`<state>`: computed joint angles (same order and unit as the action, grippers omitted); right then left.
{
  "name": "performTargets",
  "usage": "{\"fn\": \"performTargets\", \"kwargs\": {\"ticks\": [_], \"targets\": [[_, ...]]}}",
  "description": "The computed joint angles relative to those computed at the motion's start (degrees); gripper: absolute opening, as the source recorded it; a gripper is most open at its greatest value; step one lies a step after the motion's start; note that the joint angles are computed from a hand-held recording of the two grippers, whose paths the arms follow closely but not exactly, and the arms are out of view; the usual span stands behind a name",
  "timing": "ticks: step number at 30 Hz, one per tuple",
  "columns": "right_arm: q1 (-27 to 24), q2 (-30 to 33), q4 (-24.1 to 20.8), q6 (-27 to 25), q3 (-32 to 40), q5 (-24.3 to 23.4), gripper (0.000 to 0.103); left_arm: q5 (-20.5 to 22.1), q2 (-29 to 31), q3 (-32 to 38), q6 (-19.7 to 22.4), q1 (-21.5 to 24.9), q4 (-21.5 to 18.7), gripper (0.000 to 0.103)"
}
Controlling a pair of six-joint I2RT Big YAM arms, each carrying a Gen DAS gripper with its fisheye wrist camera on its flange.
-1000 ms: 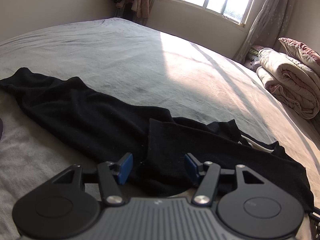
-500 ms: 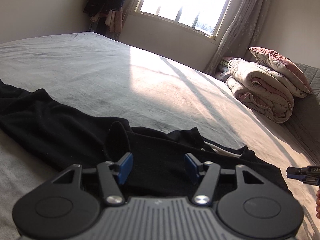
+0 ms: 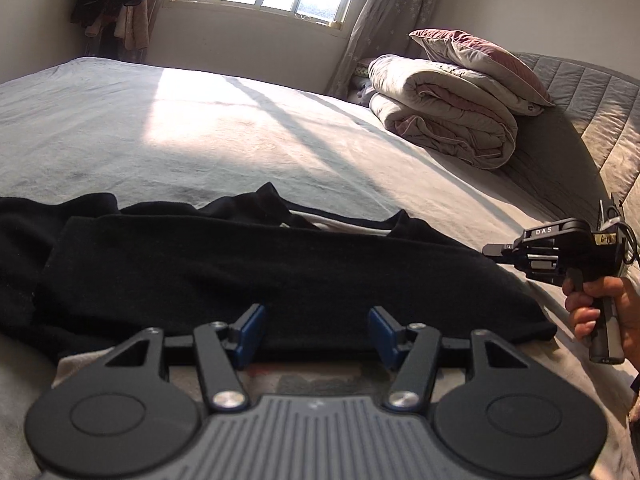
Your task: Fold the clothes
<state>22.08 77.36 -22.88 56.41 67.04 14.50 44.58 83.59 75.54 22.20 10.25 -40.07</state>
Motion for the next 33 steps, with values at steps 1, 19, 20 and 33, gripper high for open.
{"fn": "performTargets", "kwargs": {"ticks": [1, 19, 20, 33], "targets": [[0.1, -0.5, 1.1, 0.0, -0.7, -0.4, 0.004, 0.1, -0.2, -0.1, 0.4, 0.0, 0.0, 0.059], [11.3, -0.7, 2.0, -20.0, -1.6, 4.6, 0.016, -7.4, 6.2, 8.7, -18.0, 10.9, 4.1, 0.059], [11.4, -0.9, 4.7, -18.5, -3.4, 4.9, 0.016, -9.5, 6.7, 9.4, -19.5, 11.3, 4.5, 0.059], [10.2, -6.5, 21.3, -10.8, -13.0, 3.1, 0.045, -43.1, 13.3, 14.0, -36.4, 6.1, 14.1, 0.053]]}}
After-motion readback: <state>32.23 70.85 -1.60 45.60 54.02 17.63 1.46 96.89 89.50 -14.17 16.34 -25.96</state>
